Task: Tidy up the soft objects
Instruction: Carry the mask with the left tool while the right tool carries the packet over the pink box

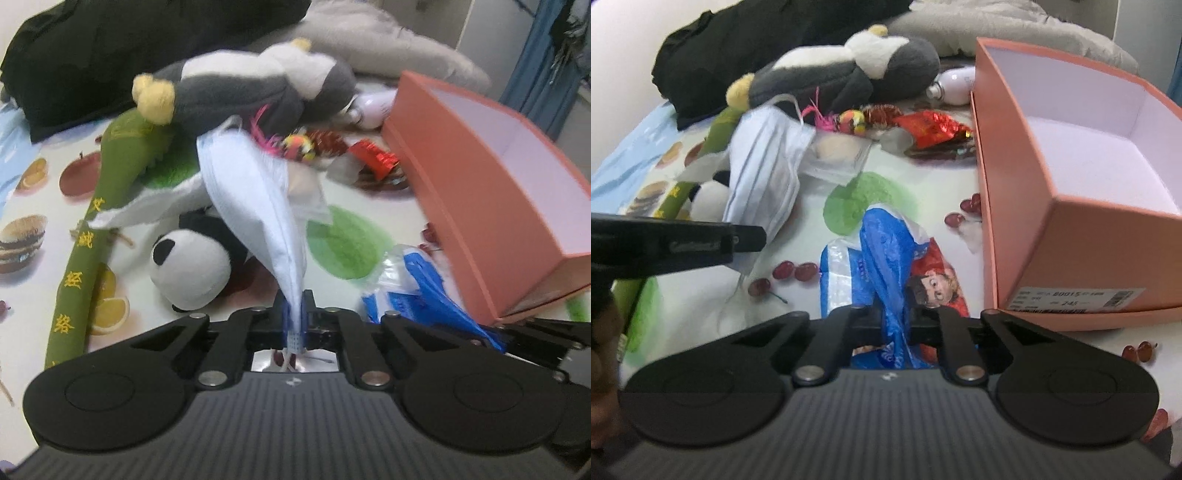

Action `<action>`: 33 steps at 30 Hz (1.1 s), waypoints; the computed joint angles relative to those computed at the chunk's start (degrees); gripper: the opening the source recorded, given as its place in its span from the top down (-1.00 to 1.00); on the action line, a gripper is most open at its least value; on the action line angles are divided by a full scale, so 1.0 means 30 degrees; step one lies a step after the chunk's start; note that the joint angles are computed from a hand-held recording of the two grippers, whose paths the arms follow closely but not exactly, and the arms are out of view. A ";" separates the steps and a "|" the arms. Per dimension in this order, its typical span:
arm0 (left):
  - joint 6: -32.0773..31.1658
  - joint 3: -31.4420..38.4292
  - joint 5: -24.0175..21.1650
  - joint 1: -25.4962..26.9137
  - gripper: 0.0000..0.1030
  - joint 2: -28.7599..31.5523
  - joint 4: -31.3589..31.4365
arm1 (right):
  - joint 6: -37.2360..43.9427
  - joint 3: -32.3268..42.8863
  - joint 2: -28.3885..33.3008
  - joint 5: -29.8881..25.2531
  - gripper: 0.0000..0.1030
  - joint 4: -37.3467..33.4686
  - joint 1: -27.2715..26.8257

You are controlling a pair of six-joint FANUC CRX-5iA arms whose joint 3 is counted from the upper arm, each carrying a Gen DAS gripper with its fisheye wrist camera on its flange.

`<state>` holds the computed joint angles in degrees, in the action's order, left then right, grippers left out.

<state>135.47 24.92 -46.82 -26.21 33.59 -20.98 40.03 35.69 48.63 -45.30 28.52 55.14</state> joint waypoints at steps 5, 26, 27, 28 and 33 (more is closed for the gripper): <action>0.0761 -0.1011 0.0676 -0.0354 0.87 -0.1070 -0.0252 | -0.1912 -0.1775 -0.1066 0.1135 0.80 0.1666 0.0029; 0.4157 -0.2169 0.1146 -0.2707 0.88 -0.4751 -0.2964 | -0.7727 -0.8315 -0.6476 0.4394 0.80 0.8389 -0.0071; 0.4267 -0.2079 0.1093 -0.2834 0.88 -0.4784 -0.3047 | -0.8079 -0.8594 -0.6709 0.4388 0.80 0.8837 -0.0113; 0.4372 -0.2048 0.1146 -0.2947 0.88 -0.4843 -0.3117 | -0.8473 -0.8941 -0.7023 0.4418 0.80 0.9210 -0.0171; 0.4039 -0.1697 0.1340 -0.3360 0.88 -0.4875 -0.2940 | -1.0005 -1.0514 -0.8398 0.4380 0.80 1.0392 -0.0324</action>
<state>147.59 19.83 -42.80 -36.28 18.97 -29.80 10.01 4.15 23.44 -32.16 59.69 54.17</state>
